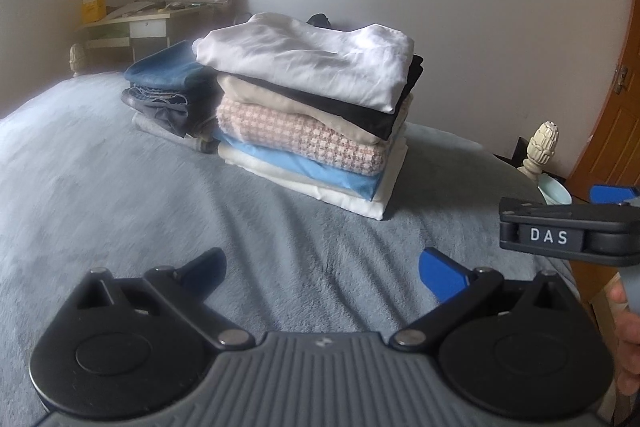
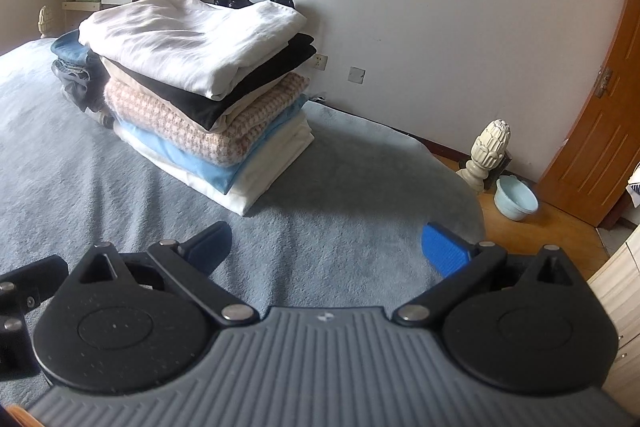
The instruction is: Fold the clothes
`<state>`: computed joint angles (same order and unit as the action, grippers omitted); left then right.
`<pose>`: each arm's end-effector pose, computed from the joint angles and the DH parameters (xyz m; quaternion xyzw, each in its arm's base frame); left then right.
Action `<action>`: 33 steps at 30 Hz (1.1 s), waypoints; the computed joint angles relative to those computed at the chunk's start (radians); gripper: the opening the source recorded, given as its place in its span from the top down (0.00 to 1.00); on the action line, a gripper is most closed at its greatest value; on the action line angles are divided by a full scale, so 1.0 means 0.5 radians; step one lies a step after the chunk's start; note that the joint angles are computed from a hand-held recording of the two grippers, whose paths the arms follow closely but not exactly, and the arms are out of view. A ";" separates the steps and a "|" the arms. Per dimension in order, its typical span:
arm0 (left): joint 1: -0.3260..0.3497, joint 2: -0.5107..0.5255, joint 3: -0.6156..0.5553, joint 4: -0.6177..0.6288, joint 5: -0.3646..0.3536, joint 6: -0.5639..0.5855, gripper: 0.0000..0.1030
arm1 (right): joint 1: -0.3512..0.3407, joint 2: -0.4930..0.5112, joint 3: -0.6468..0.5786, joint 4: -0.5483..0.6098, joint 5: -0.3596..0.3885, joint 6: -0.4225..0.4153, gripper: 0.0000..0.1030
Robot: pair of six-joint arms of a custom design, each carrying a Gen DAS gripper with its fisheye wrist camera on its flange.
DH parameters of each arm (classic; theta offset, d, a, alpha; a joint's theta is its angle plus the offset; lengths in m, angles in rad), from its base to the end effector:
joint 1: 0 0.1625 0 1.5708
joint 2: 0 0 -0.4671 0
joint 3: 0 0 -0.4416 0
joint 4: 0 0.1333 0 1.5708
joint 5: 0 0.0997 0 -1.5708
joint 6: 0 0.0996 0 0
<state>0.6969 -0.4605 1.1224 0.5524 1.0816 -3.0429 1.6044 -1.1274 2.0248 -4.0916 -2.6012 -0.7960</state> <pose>-0.4243 -0.5900 -0.0185 0.4083 0.8642 -0.2493 0.1556 0.0654 -0.5198 0.3415 -0.0858 -0.6922 0.4598 0.5496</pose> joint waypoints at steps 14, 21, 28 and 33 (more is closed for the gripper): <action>-0.009 -0.028 0.026 -0.016 -0.031 -0.046 0.00 | 0.020 -0.001 0.017 0.002 -0.003 0.000 0.01; -0.006 -0.023 0.013 0.003 -0.039 -0.074 0.00 | 0.023 0.001 0.019 0.021 -0.009 0.016 0.01; -0.005 -0.002 -0.013 0.034 -0.059 -0.091 0.00 | 0.021 0.004 0.019 0.039 -0.010 0.022 0.01; 0.000 0.012 -0.035 0.064 -0.070 -0.109 0.00 | 0.021 0.005 0.022 0.052 -0.017 0.029 0.01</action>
<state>0.6967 -0.4546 1.1051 0.5842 1.0466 -3.0974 1.6149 -1.1247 2.0358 -4.0657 -2.6097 -0.7815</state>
